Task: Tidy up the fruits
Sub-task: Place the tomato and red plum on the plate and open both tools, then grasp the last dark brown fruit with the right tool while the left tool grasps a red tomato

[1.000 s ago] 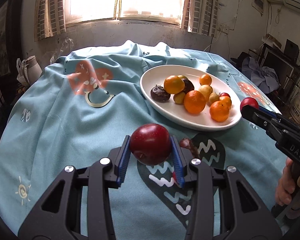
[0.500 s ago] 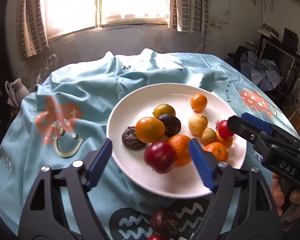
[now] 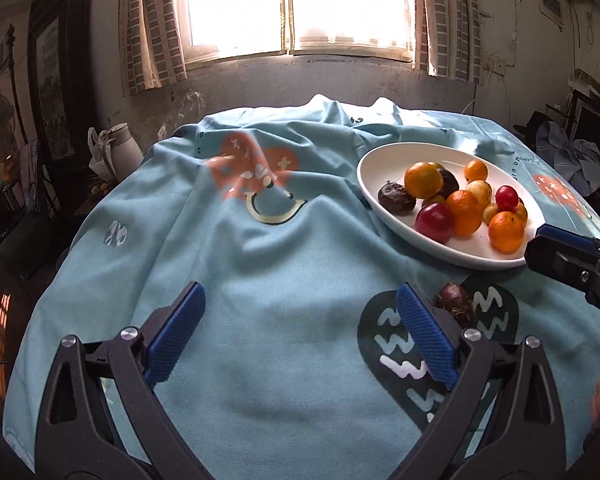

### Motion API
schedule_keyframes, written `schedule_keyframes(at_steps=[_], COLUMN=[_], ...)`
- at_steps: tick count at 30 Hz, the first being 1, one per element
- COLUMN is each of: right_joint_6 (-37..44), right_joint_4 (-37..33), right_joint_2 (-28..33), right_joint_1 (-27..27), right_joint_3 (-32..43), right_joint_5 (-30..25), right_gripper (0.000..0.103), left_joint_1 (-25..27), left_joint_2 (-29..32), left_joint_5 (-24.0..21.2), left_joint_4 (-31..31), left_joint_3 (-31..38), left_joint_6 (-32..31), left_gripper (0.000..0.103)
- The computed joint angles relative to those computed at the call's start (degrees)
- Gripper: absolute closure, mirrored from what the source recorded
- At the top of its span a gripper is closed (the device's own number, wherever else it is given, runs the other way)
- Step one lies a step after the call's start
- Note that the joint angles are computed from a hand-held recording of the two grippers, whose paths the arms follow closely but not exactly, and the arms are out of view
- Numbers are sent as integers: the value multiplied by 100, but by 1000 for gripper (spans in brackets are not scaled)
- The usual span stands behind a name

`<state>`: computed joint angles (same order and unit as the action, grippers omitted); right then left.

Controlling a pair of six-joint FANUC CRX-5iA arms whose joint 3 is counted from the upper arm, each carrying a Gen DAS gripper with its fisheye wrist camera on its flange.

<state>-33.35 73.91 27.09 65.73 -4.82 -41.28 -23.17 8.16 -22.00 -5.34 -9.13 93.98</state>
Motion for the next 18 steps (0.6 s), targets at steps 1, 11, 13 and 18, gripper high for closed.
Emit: schedule_keyframes(at_steps=[1, 11, 13, 18], right_joint_6=[148, 940, 1154, 1496], right_joint_4=[-190, -1301, -1476, -1975], right_joint_2=[57, 366, 450, 634], right_joint_1=[22, 26, -8, -105], right_joint_3=[82, 503, 647, 924], right_joint_5=[46, 298, 295, 512], right_gripper=[41, 43, 45, 54], left_joint_1=[57, 159, 176, 206], left_joint_2=[22, -71, -94, -147], left_joint_5=[-64, -128, -77, -4], left_joint_4=[142, 194, 364, 552], left_joint_3=[0, -3, -61, -154], left_joint_6=[-45, 155, -1, -132], left_gripper=[5, 5, 5, 5])
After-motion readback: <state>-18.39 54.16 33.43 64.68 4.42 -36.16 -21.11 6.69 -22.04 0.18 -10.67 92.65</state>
